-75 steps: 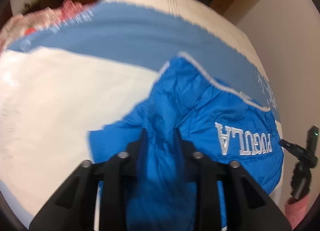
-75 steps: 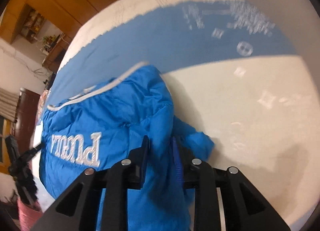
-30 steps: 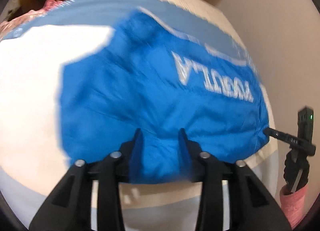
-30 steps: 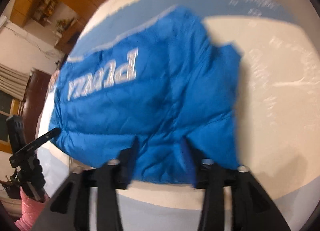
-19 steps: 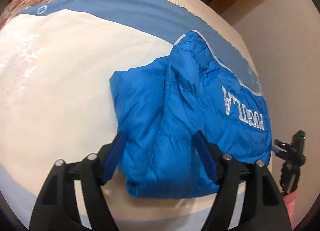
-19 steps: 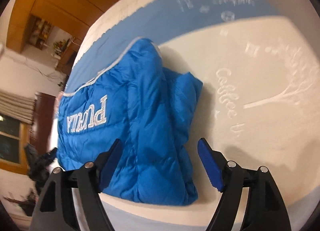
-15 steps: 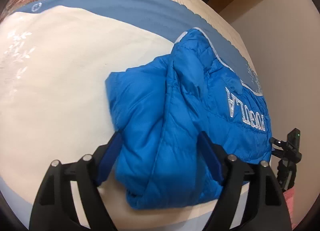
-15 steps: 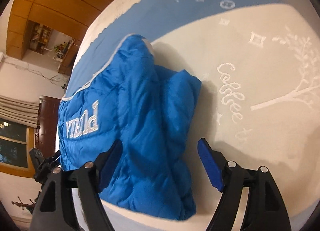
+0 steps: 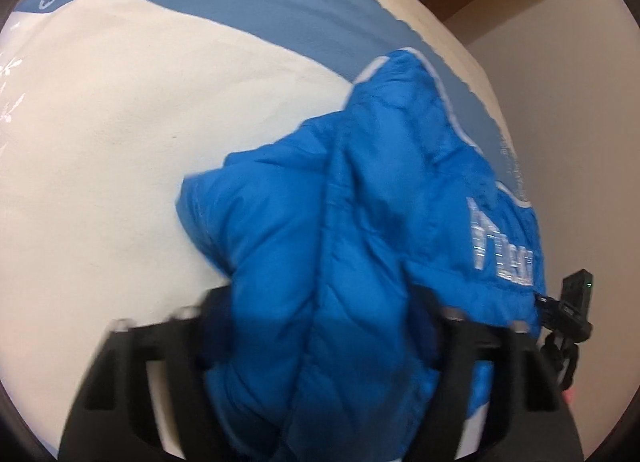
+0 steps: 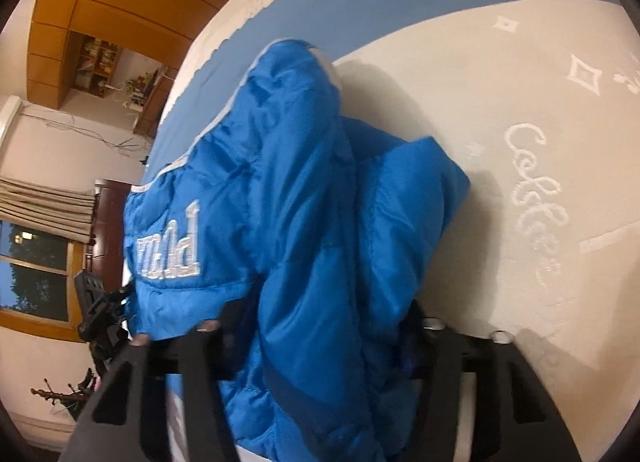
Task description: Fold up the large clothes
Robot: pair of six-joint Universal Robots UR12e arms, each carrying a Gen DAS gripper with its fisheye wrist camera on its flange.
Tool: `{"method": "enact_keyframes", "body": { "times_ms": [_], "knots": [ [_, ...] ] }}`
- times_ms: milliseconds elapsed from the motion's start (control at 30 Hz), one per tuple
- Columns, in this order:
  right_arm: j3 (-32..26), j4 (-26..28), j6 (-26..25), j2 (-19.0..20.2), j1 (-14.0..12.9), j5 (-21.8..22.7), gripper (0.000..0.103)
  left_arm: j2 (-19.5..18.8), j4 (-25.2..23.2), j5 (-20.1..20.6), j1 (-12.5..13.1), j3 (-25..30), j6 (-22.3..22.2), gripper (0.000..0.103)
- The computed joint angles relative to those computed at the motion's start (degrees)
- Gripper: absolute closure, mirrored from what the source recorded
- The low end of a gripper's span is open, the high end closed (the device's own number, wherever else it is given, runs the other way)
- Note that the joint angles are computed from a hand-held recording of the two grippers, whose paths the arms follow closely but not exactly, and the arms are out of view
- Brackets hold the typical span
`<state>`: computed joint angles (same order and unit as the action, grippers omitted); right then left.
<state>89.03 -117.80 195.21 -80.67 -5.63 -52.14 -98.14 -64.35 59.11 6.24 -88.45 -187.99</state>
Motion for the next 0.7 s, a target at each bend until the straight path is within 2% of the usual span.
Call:
{"method": "enact_keyframes", "body": {
  "times_ms": [33, 67, 167, 233, 367, 467, 567, 700],
  "knots": [
    [0.2, -0.2, 0.0, -0.2, 0.0, 0.2, 0.065, 0.2, 0.1, -0.9, 0.2, -0.2, -0.1, 0.066],
    [0.2, -0.5, -0.1, -0.3, 0.0, 0.2, 0.071, 0.6, 0.4, -0.8, 0.1, -0.3, -0.2, 0.073],
    [0.0, -1.4, -0.9, -1.1, 0.2, 0.2, 0.080, 1.9, 2.2, 4.8, -1.7, -0.1, 0.7, 0.083],
    [-0.4, -2.0, -0.9, -1.5, 0.3, 0.6, 0.083, 3.0, 3.7, 6.8, -2.6, -0.4, 1.2, 0.087],
    [-0.6, -3.0, -1.3, -3.4, 0.2, 2.1, 0.086, 5.1, 3.7, 5.0, -2.1, -0.5, 2.0, 0.089],
    [-1.1, -1.5, -2.7, -4.9, 0.6, 2.5, 0.086, 7.4, 3.0, 3.9, -1.6, -0.9, 3.3, 0.089],
    [-0.8, 0.5, -4.2, -6.5, 0.7, 2.8, 0.086, 10.5, 1.3, 2.4, -0.1, -2.2, 4.7, 0.089],
    [1.0, 3.4, -6.1, -8.9, 0.6, 4.6, 0.086, 12.3, -2.2, 1.9, 1.2, -2.4, 5.5, 0.089]
  ]
}}
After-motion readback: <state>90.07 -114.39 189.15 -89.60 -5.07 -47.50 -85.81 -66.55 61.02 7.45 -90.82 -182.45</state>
